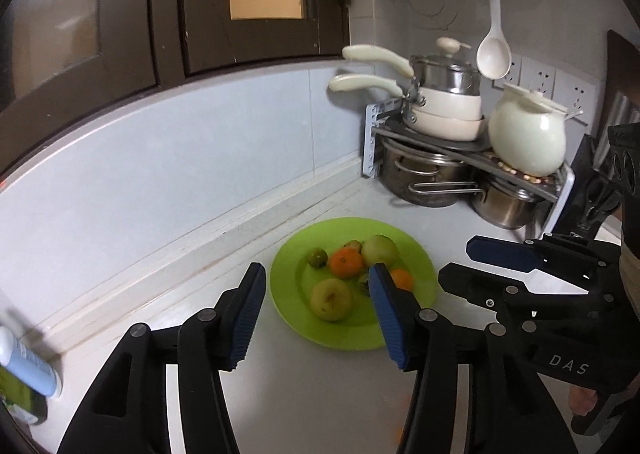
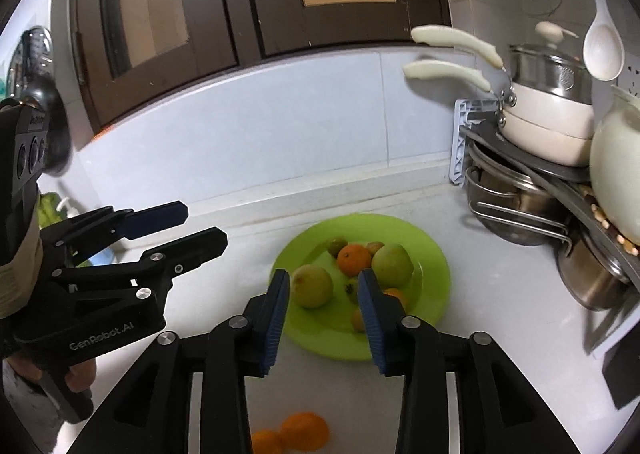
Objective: Organize fruits
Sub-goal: 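Move both grippers back toward the last two oranges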
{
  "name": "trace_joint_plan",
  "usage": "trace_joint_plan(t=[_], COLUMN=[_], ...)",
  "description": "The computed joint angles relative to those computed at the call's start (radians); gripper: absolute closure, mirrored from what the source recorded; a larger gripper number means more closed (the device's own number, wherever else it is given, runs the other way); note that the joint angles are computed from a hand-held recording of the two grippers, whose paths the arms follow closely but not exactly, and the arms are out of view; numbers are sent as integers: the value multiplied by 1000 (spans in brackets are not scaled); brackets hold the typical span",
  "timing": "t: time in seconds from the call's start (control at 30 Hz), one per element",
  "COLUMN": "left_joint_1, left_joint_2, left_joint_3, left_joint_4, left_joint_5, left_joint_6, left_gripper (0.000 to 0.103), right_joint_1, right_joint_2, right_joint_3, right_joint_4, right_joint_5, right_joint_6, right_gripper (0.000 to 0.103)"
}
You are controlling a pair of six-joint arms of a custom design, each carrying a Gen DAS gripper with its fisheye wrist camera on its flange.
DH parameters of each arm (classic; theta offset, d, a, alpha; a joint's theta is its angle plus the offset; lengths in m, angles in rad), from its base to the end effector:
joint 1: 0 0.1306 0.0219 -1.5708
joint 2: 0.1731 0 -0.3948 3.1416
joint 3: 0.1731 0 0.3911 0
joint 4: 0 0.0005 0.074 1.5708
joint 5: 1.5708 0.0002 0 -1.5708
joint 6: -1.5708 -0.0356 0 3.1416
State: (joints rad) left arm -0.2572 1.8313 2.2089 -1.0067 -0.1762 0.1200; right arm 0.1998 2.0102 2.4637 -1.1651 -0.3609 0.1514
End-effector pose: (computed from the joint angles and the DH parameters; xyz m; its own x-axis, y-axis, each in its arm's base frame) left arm 0.6198 -0.1571 0.5687 -0.5785 0.0303 -0.8151 0.0444 0.9990 0.0056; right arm 0.6656 0.1471 0.5547 -0.5652 -0.2584 -0.7834 -0.5392 0.8345 0.1137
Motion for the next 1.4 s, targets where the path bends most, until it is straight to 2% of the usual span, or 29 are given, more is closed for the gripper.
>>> trace_joint_plan(t=[0.2,0.3,0.7,1.07,1.4], left_joint_1=[-31,-49,-111,-154,-155], left_joint_2=[-91,-141,-256,-259,-213], left_joint_3=[-114,-181,-359,-420,-443], left_joint_4=[35,58,117,103,74], left_joint_5=[-38,-62,-116,-111,-36], left_joint_6=[21,30,65,120,144], left_gripper=[44,41,36,36,37], right_joint_1=[-9,-15,-35,-59,-69], right_joint_2=[-131,-182,-313,-347,-322], right_joint_3=[-180,-253,-450,-534,-566], right_joint_4=[80,113,159,129,90], right_joint_5=[-6,-7,-35,-41,-23], right_joint_6=[3,8,57,129,159], right_gripper=[62,58,54,54,54])
